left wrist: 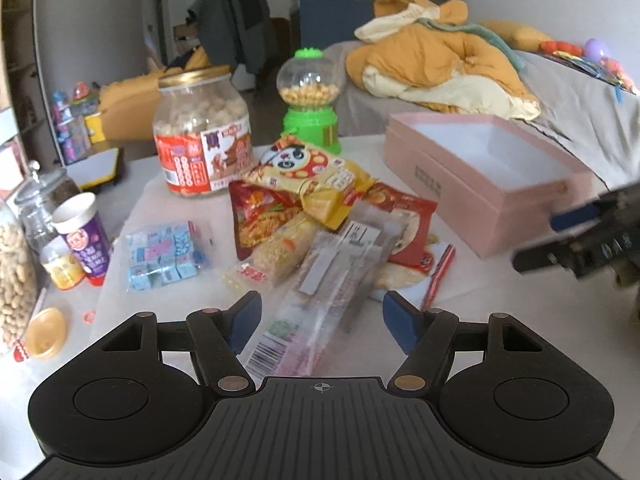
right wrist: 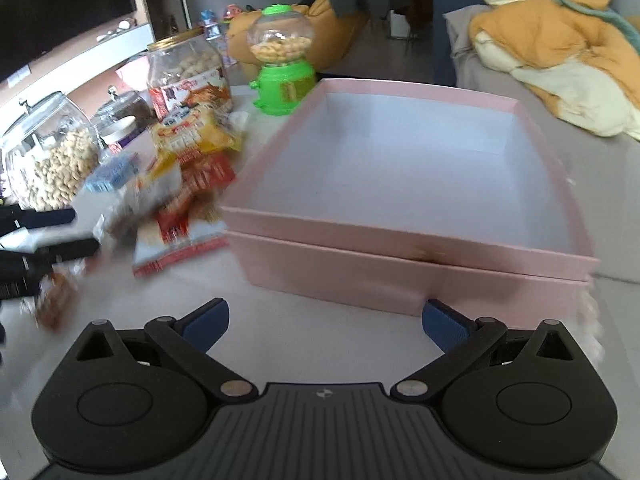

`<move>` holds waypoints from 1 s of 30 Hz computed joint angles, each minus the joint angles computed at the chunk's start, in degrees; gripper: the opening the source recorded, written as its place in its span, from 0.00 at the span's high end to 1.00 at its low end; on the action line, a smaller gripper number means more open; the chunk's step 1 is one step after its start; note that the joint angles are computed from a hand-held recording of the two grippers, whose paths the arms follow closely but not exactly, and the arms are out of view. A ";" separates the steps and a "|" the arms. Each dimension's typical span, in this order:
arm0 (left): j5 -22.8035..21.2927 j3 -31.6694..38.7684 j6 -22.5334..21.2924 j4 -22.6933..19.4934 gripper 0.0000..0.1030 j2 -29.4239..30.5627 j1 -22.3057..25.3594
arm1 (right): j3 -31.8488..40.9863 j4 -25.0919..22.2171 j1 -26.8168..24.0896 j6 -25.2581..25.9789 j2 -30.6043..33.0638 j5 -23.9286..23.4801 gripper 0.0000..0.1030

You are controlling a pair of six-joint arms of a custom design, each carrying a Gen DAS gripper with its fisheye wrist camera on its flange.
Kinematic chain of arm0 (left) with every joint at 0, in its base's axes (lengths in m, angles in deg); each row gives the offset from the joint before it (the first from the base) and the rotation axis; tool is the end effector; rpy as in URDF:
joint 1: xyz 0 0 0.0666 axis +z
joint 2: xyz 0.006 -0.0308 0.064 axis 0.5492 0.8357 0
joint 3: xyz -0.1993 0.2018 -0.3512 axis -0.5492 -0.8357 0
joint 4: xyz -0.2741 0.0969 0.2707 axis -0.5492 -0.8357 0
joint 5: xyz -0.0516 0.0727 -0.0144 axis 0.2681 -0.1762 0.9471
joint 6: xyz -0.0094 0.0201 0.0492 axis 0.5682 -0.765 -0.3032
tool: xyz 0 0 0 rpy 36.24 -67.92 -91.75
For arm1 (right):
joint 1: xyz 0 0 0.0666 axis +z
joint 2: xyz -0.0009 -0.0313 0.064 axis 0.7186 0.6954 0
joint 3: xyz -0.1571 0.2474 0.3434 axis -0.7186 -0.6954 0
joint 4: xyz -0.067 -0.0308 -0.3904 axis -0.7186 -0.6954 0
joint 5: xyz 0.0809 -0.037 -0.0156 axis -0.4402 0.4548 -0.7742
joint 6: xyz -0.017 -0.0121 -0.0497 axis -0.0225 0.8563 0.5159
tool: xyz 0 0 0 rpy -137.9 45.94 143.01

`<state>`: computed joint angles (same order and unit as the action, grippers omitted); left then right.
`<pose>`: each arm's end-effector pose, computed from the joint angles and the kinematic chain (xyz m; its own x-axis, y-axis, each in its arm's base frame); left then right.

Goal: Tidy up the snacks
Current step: 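Grasp the clear brown biscuit packet with the left gripper while the right gripper approaches the red cracker bag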

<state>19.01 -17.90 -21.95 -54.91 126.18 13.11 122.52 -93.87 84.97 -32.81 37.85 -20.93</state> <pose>0.3530 -0.1303 0.4409 -0.5607 0.2460 -0.7906 0.3652 0.9304 0.0306 0.3665 0.2851 0.4360 -0.7310 -0.0622 -0.6796 -0.1879 0.9757 0.1128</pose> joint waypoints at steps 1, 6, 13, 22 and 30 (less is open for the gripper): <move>0.62 -0.01 -0.26 0.23 0.29 0.46 0.24 | 1.20 -0.05 -0.16 0.32 1.18 -0.06 0.00; 6.43 1.57 -0.14 0.13 0.40 4.56 2.61 | 6.55 -0.24 -0.93 1.10 6.19 -0.61 0.00; 14.17 -0.51 6.87 4.47 0.46 3.01 6.80 | 10.13 1.30 -0.42 1.55 9.21 -5.98 0.00; 15.96 -1.13 11.92 4.62 0.50 -1.26 10.39 | 18.36 -3.97 3.67 6.10 16.82 -5.13 0.15; 20.22 -0.39 13.03 5.13 0.51 -2.10 8.51 | 12.55 -5.44 4.48 7.79 9.62 -6.17 0.31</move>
